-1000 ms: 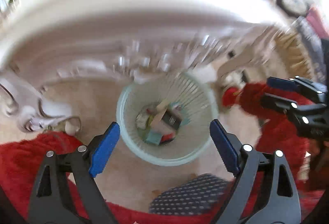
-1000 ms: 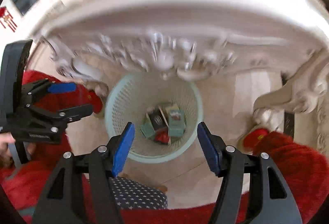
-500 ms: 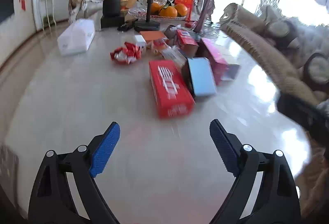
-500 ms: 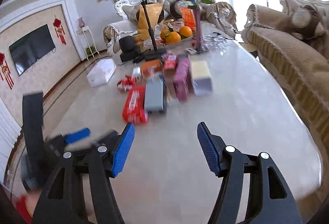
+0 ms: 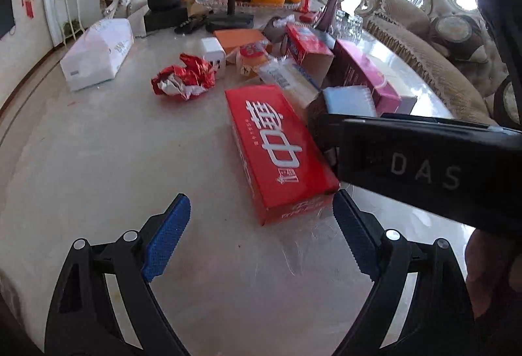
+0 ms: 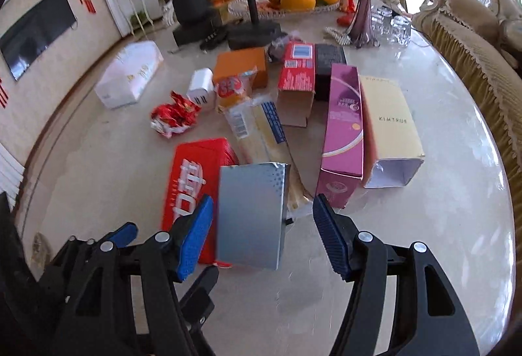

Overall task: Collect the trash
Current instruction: 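Grasp the red printed box with the left tool while the right tool grasps the silver card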

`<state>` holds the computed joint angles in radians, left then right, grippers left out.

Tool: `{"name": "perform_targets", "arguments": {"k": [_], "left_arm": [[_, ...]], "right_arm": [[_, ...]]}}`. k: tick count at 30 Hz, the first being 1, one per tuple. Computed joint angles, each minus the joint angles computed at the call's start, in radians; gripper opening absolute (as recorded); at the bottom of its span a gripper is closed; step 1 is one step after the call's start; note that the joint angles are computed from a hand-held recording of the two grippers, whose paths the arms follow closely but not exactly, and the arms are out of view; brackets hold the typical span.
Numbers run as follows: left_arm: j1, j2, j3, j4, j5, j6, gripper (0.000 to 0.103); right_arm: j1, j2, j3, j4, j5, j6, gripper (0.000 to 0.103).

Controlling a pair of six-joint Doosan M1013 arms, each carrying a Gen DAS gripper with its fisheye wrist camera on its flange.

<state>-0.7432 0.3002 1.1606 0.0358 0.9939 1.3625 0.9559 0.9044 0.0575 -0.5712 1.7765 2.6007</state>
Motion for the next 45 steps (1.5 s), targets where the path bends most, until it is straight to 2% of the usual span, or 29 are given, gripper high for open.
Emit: {"name": "perform_targets", "arguments": {"k": [2, 3, 5, 6, 11, 15, 19, 21, 23, 26, 33, 34, 35, 36, 39, 42, 45], "left_arm": [[0.002, -0.016, 0.019, -0.013, -0.026, 0.016, 0.087], [0.002, -0.021, 0.024, -0.004, -0.035, 0.006, 0.087], [0.003, -0.019, 0.02, -0.011, -0.041, -0.006, 0.087], [0.003, -0.014, 0.013, -0.01, -0.037, -0.015, 0.087], [-0.008, 0.023, -0.031, 0.035, -0.023, -0.093, 0.087], [-0.023, 0.065, -0.089, 0.1, 0.046, -0.119, 0.087], [-0.025, 0.069, -0.09, 0.136, 0.044, -0.11, 0.087], [-0.009, 0.062, -0.08, 0.109, 0.036, -0.102, 0.087], [0.015, 0.052, -0.067, 0.039, 0.023, -0.076, 0.087], [0.041, 0.051, -0.067, -0.045, 0.028, -0.054, 0.087], [0.019, 0.098, -0.144, 0.044, 0.082, -0.11, 0.087], [0.018, 0.108, -0.158, 0.048, 0.1, -0.12, 0.085], [0.023, 0.117, -0.171, 0.025, 0.12, -0.111, 0.07], [0.02, 0.118, -0.174, 0.051, 0.121, -0.113, 0.046], [0.035, 0.112, -0.177, -0.008, 0.144, -0.069, 0.047], [0.039, 0.05, -0.105, -0.014, 0.076, -0.042, 0.047], [0.046, -0.055, 0.008, -0.071, -0.031, 0.055, 0.047]], "right_arm": [[0.0, -0.011, 0.026, -0.017, 0.01, 0.001, 0.06], [0.001, -0.048, 0.101, -0.025, -0.011, 0.029, 0.06], [-0.001, -0.152, 0.307, -0.02, -0.122, 0.107, 0.06], [-0.002, -0.19, 0.377, -0.01, -0.167, 0.137, 0.06], [-0.005, -0.276, 0.542, 0.014, -0.305, 0.165, 0.06], [-0.014, -0.287, 0.567, 0.039, -0.341, 0.138, 0.06], [-0.019, -0.288, 0.573, 0.051, -0.351, 0.12, 0.059], [-0.018, -0.302, 0.599, 0.053, -0.375, 0.14, 0.052], [-0.014, -0.323, 0.636, 0.051, -0.41, 0.157, 0.051], [-0.003, -0.327, 0.647, 0.021, -0.402, 0.142, 0.052], [0.005, -0.312, 0.637, 0.016, -0.36, 0.126, 0.052], [0.004, -0.311, 0.638, 0.023, -0.359, 0.134, 0.051], [0.006, -0.31, 0.637, 0.019, -0.353, 0.144, 0.046], [0.008, -0.31, 0.637, 0.012, -0.348, 0.154, 0.046], [0.021, -0.327, 0.665, -0.005, -0.378, 0.202, 0.045], [0.046, -0.345, 0.692, -0.051, -0.402, 0.255, 0.045], [0.087, -0.368, 0.719, -0.121, -0.433, 0.318, 0.045]]}}
